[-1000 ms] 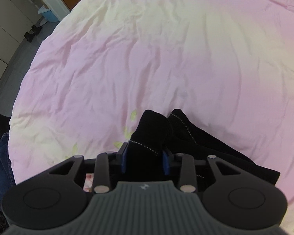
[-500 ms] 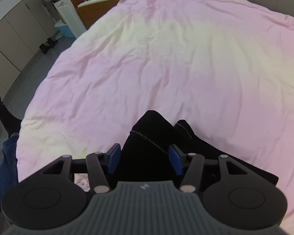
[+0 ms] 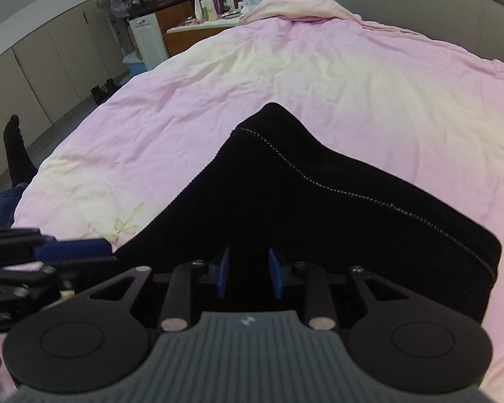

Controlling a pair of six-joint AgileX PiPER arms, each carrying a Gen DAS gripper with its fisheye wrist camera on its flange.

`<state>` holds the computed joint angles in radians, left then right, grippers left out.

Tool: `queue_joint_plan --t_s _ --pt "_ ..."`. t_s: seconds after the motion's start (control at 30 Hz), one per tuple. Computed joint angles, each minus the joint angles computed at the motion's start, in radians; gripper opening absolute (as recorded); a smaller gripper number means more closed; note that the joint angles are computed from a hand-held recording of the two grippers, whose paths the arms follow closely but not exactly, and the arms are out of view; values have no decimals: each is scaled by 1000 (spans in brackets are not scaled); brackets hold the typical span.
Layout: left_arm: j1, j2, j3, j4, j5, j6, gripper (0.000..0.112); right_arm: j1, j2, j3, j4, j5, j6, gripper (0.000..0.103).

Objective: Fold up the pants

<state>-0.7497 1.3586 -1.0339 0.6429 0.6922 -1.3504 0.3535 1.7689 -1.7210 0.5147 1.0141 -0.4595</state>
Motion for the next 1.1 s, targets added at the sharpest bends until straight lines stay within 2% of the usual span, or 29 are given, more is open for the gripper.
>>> queue_joint_plan --t_s 0.07,0.17,0.23,0.33,0.47,0.57,0.63,0.7,0.77,0.83,0.9,0.93,0.97,1.03,1.1 --pt "21 16 33 3 -39 -31 37 -6 -23 76 45 -65 -38 24" --pt "55 8 47 -56 -67 45 42 -33 -100 126 41 -78 10 24" --pt "44 -4 30 -61 -31 65 42 -78 -217 234 61 -130 42 34" --pt "-22 -30 -6 37 40 -13 40 -161 -395 419 127 -152 -27 34" --pt "-102 -38 -57 180 85 -63 40 -173 -583 661 94 -211 -71 35" --pt "-74 28 -125 57 115 102 40 -144 -654 781 46 -239 -67 41" --pt "-30 92 -137 -85 128 254 44 -154 -672 814 37 -213 -79 50" --pt "-15 98 -105 -100 113 269 45 -209 -652 781 77 -114 -137 50" --pt "-2 99 -149 -140 160 315 45 -306 -622 727 153 19 -197 48" --pt "-34 103 -227 -88 234 326 44 -419 -617 709 233 83 -258 48" --pt "-47 115 -305 -40 253 351 57 -507 -592 688 307 102 -285 51" --pt "-34 123 -335 -49 230 383 74 -549 -560 673 346 113 -286 56" --pt "-8 139 -374 -82 198 441 85 -577 -525 653 372 119 -262 58" --pt "36 192 -452 -135 160 554 85 -604 -462 615 397 119 -196 59" --pt "63 271 -539 -143 149 630 81 -605 -435 596 411 89 -187 58"
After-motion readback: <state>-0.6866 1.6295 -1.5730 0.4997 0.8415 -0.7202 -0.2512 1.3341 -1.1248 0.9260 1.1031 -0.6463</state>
